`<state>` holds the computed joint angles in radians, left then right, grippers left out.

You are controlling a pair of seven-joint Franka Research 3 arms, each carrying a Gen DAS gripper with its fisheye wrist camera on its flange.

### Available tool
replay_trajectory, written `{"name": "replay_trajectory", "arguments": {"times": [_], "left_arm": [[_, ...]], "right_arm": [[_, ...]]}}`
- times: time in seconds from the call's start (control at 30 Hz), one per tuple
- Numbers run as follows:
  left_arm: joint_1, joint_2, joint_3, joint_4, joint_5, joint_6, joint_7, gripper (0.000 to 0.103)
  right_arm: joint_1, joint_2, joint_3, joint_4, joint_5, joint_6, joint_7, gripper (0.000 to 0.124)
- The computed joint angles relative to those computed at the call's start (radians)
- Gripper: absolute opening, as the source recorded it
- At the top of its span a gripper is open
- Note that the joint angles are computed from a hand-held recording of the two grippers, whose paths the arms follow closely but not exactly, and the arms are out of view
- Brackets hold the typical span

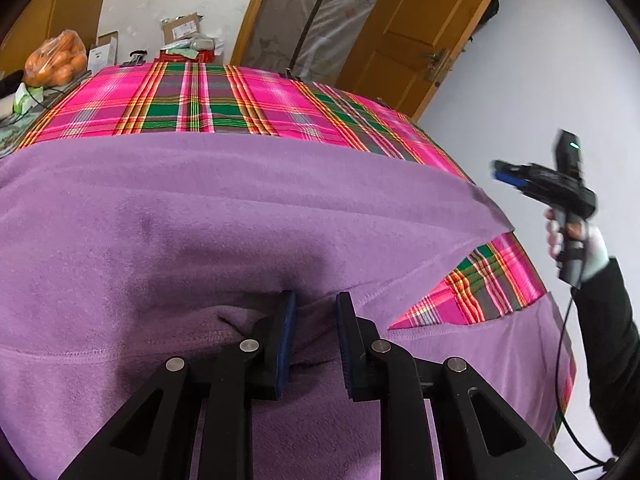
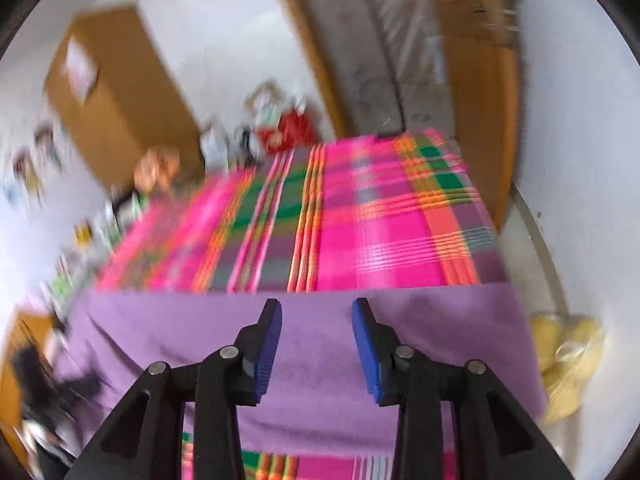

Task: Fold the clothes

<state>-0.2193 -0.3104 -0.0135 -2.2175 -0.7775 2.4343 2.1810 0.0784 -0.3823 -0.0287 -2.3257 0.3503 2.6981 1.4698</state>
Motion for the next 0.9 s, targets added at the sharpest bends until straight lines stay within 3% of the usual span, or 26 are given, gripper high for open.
{"name": "replay_trajectory", "arguments": {"times": [0.2,0.4,0.57,0.67,0.73,0.9], "left_arm": [[0.004,0.000,0.005,0.003,-0.018,-0.012,0.007,0.021],[0.003,-0.023,-0.001,-0.027,-0.030,0.066,-0.016,0.021],[-0.003,-0.044,-0.006,-0.058,0.003,0.177,-0.073,0.021],[-0.008,-0.060,-0.013,-0.087,0.052,0.282,-0.133,0.021],[-0.010,-0.067,-0.014,-0.104,0.089,0.343,-0.177,0.021],[-0.020,-0.024,0.023,-0.064,0.170,0.263,-0.273,0.021]], "right_arm": [[0.041,0.129,0.019,0.123,-0.109,-0.103,-0.193,0.040],[0.072,0.221,-0.004,0.205,-0.019,-0.152,-0.407,0.040],[0.059,0.271,0.005,0.261,-0.004,-0.204,-0.431,0.042],[0.050,0.271,0.010,0.279,-0.009,-0.237,-0.396,0.002],[0.049,0.301,0.020,0.303,-0.036,-0.221,-0.373,0.002],[0.046,0.325,0.039,0.308,-0.167,-0.097,-0.209,0.002]]}}
